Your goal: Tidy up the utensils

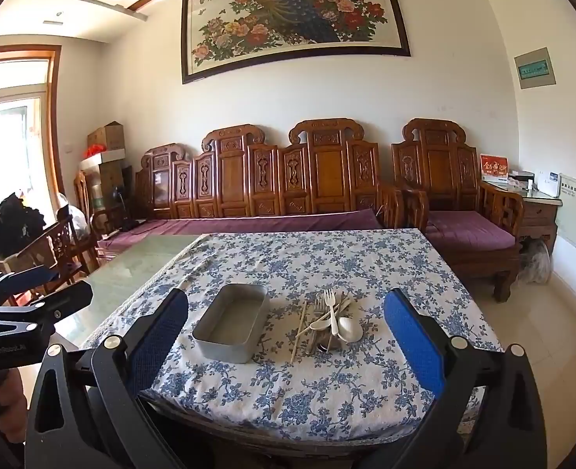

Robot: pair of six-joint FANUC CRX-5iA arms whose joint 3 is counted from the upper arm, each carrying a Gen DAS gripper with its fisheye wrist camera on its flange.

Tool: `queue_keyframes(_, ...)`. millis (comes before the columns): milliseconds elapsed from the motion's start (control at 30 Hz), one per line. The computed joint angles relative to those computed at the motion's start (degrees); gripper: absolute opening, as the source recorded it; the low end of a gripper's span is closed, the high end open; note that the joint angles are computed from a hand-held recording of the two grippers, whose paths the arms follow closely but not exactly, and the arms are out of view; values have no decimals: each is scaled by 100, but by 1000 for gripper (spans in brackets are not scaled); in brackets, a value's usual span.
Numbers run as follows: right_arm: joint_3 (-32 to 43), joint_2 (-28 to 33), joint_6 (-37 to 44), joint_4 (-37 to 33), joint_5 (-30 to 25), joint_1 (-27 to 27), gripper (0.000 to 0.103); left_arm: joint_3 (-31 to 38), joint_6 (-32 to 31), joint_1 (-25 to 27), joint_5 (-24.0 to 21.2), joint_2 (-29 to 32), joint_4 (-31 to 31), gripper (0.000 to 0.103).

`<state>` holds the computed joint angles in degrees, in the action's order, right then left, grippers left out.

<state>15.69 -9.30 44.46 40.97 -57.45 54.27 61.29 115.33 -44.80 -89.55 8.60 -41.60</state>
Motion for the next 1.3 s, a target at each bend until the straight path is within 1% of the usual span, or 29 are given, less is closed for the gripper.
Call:
queue_keyframes(233,290,118,38,29,-165,87,100,-11,9,-19,6,-4,-23,96)
queue_keyframes(267,71,0,-17,42,-96,74,100,-21,9,-19,13,-9,-26,96)
queue_keyframes(400,73,-1,-33,62,-88,82,100,-41,9,-11,21,-27,-12,96)
queue_keyframes(567,74,-1,-21,41,-82,68,100,185,-88,30,-88,65,30,96)
queue_keyframes(600,-99,-75,-76,61,11,46,100,213,-94,31,-101,76,32,96)
queue_keyframes(800,-105,-71,-91,63,3,71,100,207,-102,61,-118,81,49,96)
queue_keyframes(867,-258,-132,-159,87,86,61,100,176,-93,73,-105,64,59,96)
queue_keyframes(1300,-238,-121,-164,96,70,64,100,122,-74,78,-73,44,68,96)
